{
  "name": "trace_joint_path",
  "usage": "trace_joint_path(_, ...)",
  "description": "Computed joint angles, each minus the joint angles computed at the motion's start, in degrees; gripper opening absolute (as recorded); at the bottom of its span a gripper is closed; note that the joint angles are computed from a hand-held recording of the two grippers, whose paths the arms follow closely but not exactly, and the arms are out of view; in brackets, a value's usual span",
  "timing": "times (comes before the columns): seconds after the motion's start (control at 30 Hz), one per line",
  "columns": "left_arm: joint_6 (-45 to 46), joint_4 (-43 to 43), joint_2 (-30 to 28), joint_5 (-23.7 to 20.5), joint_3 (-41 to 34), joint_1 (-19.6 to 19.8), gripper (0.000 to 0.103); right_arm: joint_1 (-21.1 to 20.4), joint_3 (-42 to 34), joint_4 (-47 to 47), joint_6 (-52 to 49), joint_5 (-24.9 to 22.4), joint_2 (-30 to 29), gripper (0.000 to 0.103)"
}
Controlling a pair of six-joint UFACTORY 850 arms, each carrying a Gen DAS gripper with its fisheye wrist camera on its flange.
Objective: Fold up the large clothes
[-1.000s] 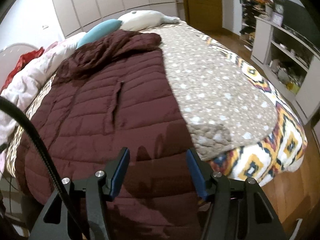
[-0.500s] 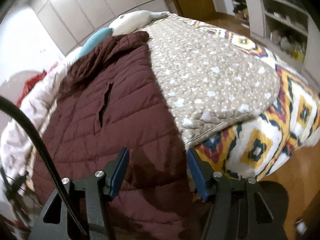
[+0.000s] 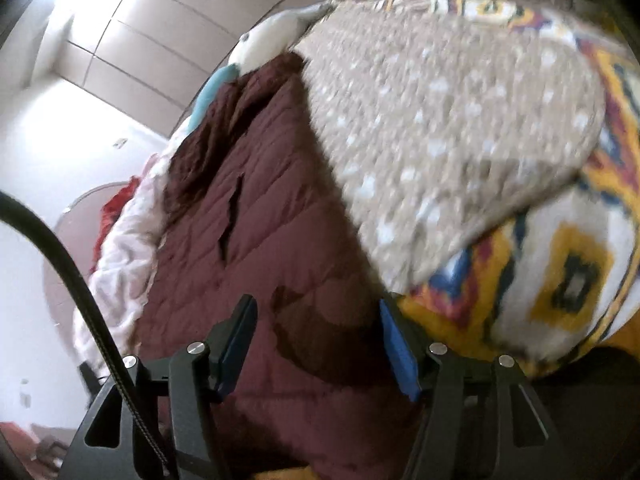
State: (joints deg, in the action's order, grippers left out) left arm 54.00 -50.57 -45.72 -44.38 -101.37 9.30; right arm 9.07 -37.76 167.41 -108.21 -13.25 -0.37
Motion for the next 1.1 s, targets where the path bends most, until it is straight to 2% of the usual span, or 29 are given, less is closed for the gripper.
trace_joint_path(0.07,1.40,-0.98,0.25,-3.39,1.04,0.44,0.060,0.01,1.13,-5.87,5.38,-1.82,0.62,0.066)
trace_joint_path(0.17,5.63,-1.53,3.18,0.24,5.98,0.00,0.060,-0.31,2.37,-16.82,15.96,-5.28,0.76,0.068)
trace_joint_path(0.27,7.35,-3.09,4.20,0.53,7.76,0.28,0.060,-0.26,2.89,-25.84,23.05,-7.58,0.16,0.068)
trace_joint_path(0.6,9.97,-4.70,6.27,-0.54,10.59,1.77,0.056,1.06,5.31,-26.40,21.68,-8.87,4.10,0.068)
trace_joint_path(0.73,9.31,-5.03,5.50,-0.17,10.25,1.79,0.056,-0.32,6.49,-24.92,21.02,-13.31,4.53,0.068)
trace_joint_path(0.87,9.71,-4.89,5.68,1.43,11.21,1.31,0.057,-0.28,5.65,-27.24,23.68,-12.12,1.85,0.068)
trace_joint_path(0.97,10.93,-4.96,6.26,2.03,12.11,1.13,0.060,-0.17,6.47,-27.46,24.57,-12.59,1.94,0.068)
trace_joint_path(1.1,11.75,-5.39,6.64,1.66,12.84,1.22,0.063,0.59,6.47,-33.52,30.02,-11.68,1.20,0.068)
